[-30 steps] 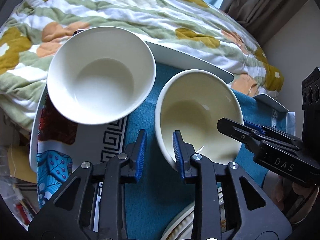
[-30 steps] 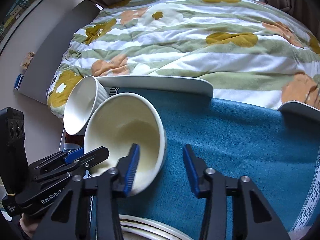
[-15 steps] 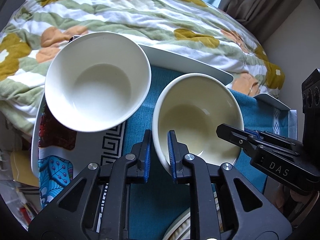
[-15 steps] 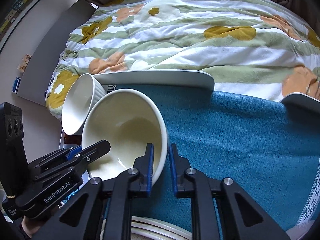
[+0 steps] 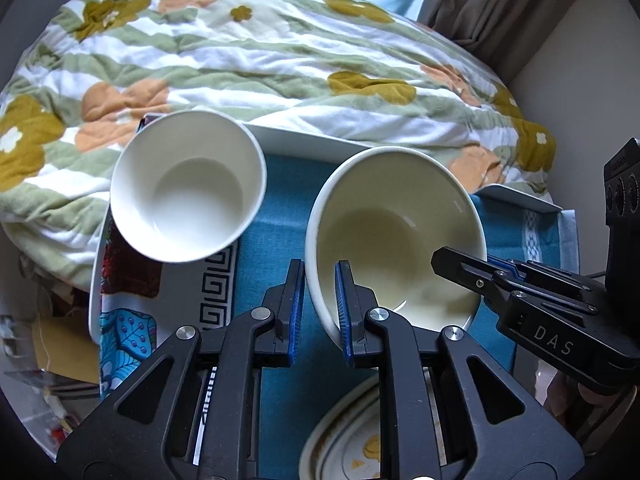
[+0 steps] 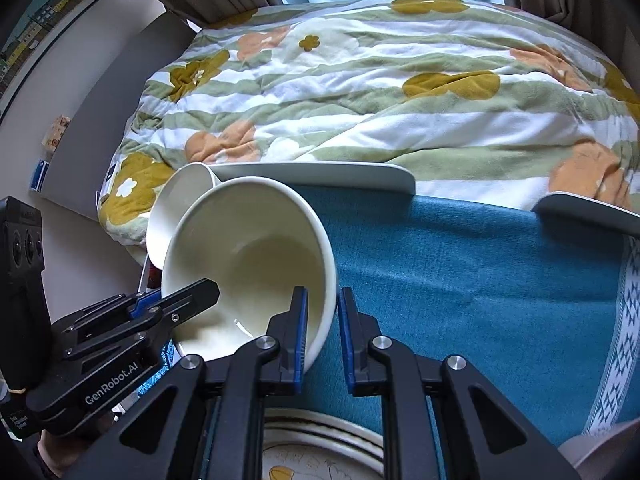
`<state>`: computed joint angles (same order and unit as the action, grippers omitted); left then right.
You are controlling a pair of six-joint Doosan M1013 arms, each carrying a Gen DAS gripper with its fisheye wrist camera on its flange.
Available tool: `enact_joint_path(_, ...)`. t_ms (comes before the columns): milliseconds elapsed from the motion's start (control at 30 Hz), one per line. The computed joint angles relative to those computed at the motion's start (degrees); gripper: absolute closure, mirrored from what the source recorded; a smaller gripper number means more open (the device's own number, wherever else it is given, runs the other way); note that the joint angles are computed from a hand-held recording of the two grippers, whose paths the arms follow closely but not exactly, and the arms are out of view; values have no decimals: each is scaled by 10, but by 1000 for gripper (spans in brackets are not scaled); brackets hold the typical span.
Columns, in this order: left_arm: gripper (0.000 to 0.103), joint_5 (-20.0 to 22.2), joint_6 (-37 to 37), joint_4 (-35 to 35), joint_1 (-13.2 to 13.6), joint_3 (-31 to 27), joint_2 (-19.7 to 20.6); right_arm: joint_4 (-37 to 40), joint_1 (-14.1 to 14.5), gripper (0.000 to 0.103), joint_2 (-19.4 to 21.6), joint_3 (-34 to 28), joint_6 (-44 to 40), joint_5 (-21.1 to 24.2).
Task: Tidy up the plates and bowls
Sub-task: 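Carry the cream bowl with both grippers and lower it into the pinkish-beige bowl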
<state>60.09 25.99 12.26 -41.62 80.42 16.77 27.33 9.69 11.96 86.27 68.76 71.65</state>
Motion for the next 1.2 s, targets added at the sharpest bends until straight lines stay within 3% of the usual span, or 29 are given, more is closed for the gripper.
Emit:
enact_joint_path(300,90,34,-13,50,-51,-67,11,20,-48,89,-50,9,-18,4)
enact_joint_path(667,90,67,-15,62,-115,-190,79,47,-158,89,-100,30,-73,23)
enact_joint_path(900,90,83,21,37,-137,-269,132,45,-226,89,-114,42,-85,39)
enact_joint_path(1200,90,118,64,-2,-152,-337,187,22,-281,89,-116,68,-85,56)
